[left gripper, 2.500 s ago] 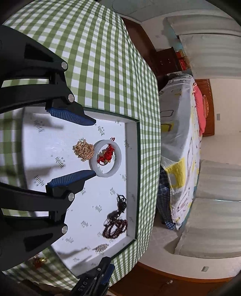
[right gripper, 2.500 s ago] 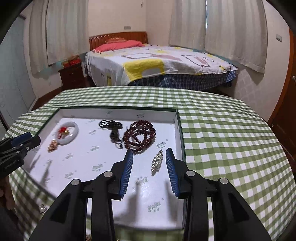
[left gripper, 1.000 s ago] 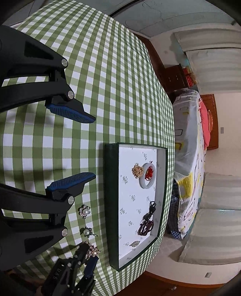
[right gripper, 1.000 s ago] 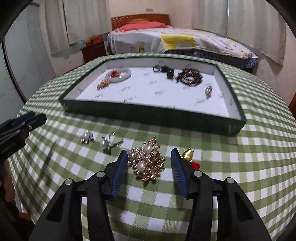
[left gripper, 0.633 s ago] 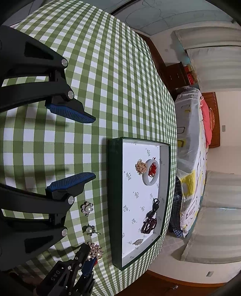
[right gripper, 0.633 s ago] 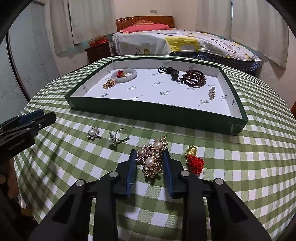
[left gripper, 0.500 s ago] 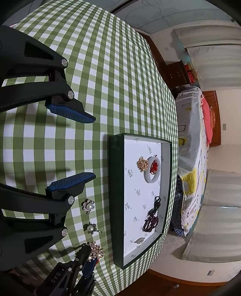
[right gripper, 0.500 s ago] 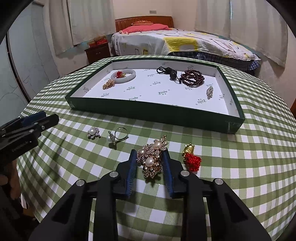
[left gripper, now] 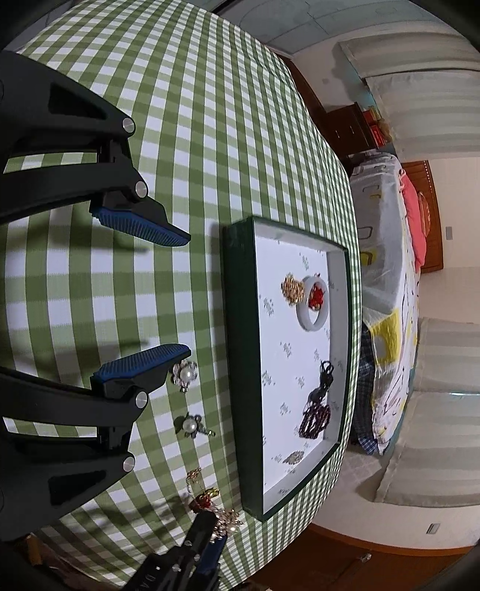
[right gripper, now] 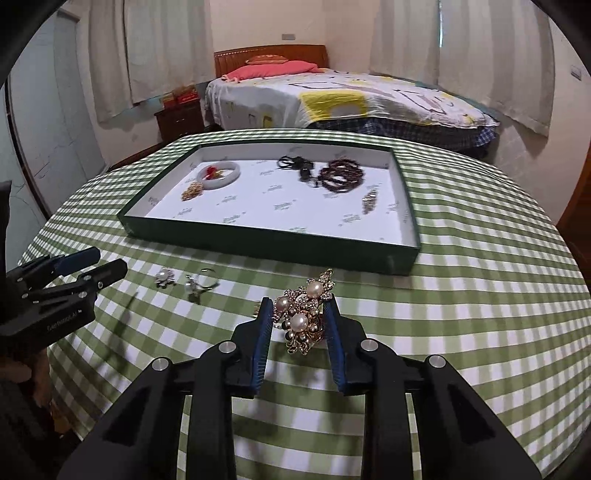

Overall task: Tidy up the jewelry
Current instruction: 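Grasp the small pearl flower brooch with the left tool while the right tool holds the large brooch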

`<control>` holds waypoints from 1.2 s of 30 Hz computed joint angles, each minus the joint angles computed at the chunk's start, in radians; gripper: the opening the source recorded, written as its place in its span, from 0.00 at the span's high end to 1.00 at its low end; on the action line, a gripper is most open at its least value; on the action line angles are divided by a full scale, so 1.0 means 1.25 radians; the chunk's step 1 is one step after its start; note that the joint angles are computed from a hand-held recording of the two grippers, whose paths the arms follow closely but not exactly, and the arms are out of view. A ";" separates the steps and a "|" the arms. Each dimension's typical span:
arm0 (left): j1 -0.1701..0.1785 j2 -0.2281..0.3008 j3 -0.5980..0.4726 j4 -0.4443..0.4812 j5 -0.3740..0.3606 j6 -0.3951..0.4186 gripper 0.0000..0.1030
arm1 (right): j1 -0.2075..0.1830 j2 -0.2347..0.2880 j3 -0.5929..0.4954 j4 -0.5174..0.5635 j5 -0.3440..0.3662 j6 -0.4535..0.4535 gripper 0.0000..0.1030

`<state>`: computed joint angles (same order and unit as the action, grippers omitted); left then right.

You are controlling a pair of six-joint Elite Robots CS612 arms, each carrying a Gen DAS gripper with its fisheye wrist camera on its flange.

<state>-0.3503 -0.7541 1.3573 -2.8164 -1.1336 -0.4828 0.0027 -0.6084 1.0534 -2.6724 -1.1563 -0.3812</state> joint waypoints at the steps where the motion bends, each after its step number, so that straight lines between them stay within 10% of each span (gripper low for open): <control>1: -0.001 0.002 -0.004 0.003 -0.003 0.003 0.48 | -0.002 0.000 -0.001 0.000 -0.002 0.003 0.72; 36: 0.004 0.051 -0.098 0.082 -0.101 0.015 0.67 | -0.027 0.018 -0.025 0.008 -0.055 0.057 0.72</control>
